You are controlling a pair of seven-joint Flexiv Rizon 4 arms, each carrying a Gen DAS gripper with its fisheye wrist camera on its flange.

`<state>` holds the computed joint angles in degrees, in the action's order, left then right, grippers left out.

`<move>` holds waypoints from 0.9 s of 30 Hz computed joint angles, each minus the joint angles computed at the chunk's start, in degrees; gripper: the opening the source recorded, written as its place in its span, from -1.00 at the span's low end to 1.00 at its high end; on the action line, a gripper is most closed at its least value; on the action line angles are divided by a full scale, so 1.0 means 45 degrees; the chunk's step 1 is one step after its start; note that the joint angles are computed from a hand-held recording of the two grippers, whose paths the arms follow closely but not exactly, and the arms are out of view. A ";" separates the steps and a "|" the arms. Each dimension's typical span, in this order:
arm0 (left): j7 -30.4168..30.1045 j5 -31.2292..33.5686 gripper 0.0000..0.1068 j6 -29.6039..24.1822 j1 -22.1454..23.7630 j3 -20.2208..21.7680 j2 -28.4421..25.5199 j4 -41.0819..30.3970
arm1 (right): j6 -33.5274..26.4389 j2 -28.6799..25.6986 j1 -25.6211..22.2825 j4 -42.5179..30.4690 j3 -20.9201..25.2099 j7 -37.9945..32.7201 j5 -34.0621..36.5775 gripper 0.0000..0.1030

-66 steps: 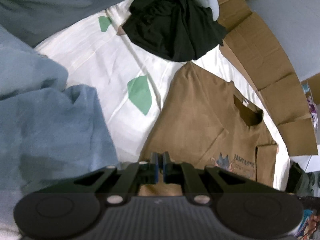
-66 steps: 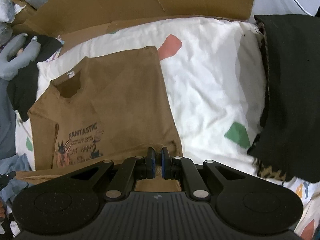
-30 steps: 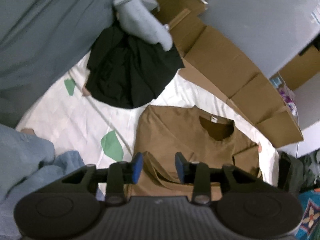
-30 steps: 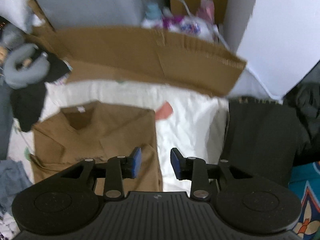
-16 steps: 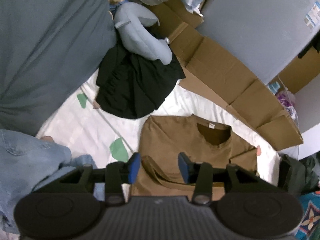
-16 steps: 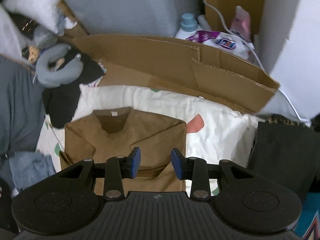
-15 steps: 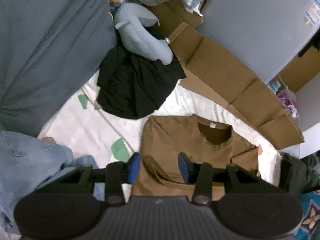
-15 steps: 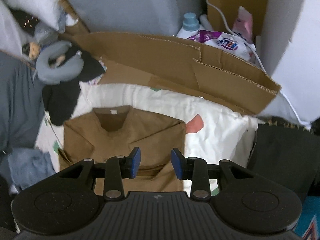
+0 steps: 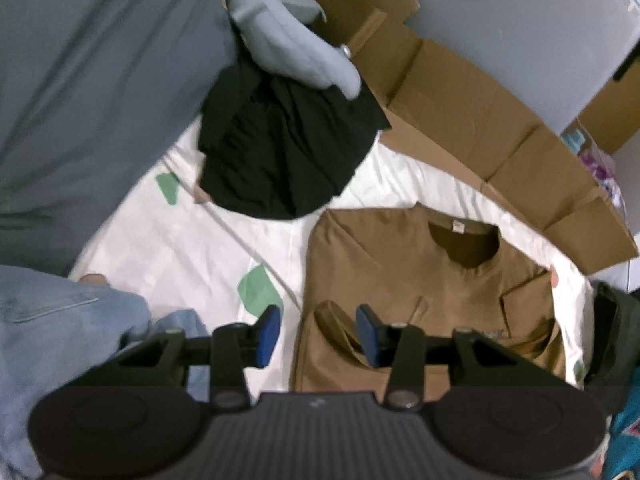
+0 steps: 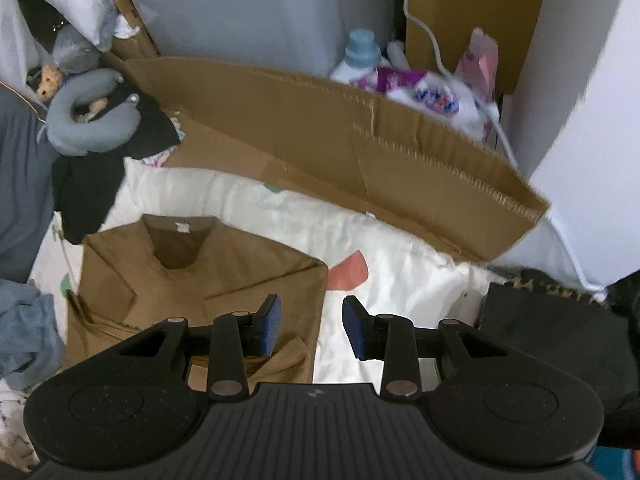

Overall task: Fold clothes
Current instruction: 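Move both open tools back to the folded edge of the shirt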

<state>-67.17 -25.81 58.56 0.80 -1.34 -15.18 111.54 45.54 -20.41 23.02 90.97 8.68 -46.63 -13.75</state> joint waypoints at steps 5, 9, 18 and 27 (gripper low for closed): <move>0.1054 -0.0103 -0.20 0.0792 0.0130 -0.0333 -0.1056 0.0025 | 0.2709 -0.0057 0.0361 0.2241 -0.0521 0.1263 -0.1346 -0.21; 0.1980 -0.0006 -0.20 0.1311 0.0225 -0.0626 -0.1846 -0.0060 | 0.4017 -0.0306 0.0895 0.3556 -0.1299 0.3201 -0.3604 -0.21; 0.2385 0.1366 -0.19 0.1166 -0.0018 -0.0587 -0.3282 -0.0925 | 0.5615 -0.1368 0.1263 0.4383 -0.2042 0.5041 -0.5750 -0.21; 0.3252 0.2502 -0.17 0.0981 -0.0389 -0.0414 -0.4055 -0.1675 | 0.5827 -0.2300 0.1227 0.3967 -0.1853 0.3797 -0.5490 -0.21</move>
<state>-52.54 -14.55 62.97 -0.95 -3.20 -33.43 104.00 71.76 -30.76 28.54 108.82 0.34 -29.54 -38.45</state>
